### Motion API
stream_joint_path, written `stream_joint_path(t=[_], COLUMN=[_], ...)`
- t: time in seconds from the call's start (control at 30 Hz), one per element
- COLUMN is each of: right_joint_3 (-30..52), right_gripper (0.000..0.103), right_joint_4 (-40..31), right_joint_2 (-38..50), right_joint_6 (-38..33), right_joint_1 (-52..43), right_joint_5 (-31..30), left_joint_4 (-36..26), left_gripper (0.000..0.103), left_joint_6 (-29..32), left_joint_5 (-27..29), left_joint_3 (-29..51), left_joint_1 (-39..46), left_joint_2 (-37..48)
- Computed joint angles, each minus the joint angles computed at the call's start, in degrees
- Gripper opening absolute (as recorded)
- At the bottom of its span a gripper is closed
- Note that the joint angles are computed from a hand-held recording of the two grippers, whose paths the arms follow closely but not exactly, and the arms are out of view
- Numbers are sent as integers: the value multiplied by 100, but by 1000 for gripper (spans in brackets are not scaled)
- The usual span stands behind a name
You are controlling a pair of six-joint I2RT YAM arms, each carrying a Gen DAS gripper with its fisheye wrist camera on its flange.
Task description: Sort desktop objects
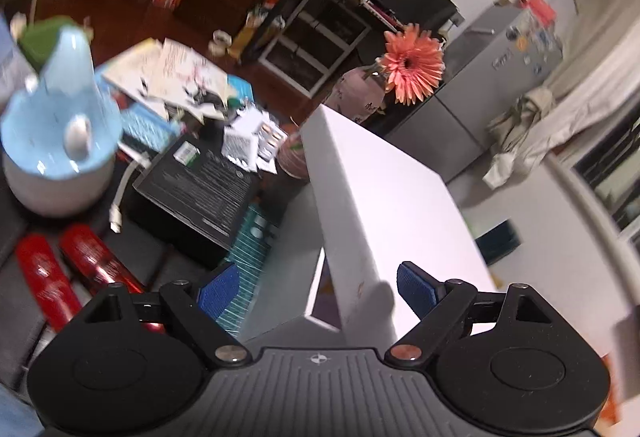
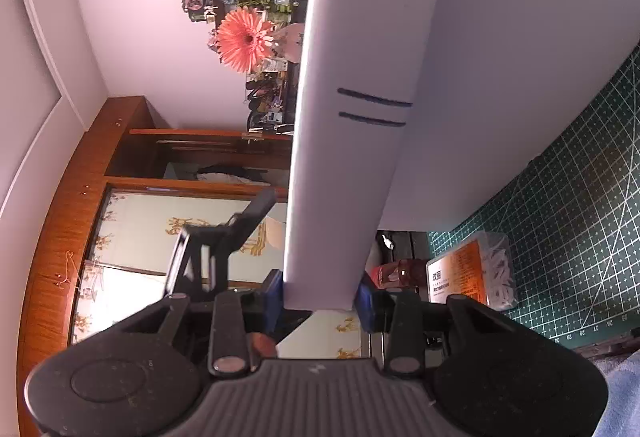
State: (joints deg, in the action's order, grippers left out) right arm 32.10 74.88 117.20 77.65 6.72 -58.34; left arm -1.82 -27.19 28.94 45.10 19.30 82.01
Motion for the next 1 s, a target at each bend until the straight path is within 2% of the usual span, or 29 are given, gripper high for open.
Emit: stream_joint_path(t=[0.2,0.4,0.53,0.6,0.83,0.93,1.0], right_joint_3=[21,25,117,150,158,162,166], right_gripper=[36,36,36,36,36,36,36], right_joint_4=[-26,50,36,48,172,202,210], right_joint_2=[11,72,146,193,317,352,363], right_joint_6=[4,35,80,89,134,117,110], right_joint_1=[35,-36,3,15,15,29,33], right_joint_5=[-2,-95,-112,-128,-201,-205,-209], left_joint_4=[478,1061,1649,1859,2076,2216,2137], left_gripper=[86,84,83,77,62,48,47], left_joint_6=[-277,-956,-1636,-1876,-2159,-2265,-2269], left_joint_5=[243,615,1051,1202,1408,1496,1487], left_joint_3=[250,618,795,910,1224,1247,1274], left_joint_1=[107,197,301,316,183,162,158], left_joint_2=[516,1351,1856,2071,2489,2538,2510])
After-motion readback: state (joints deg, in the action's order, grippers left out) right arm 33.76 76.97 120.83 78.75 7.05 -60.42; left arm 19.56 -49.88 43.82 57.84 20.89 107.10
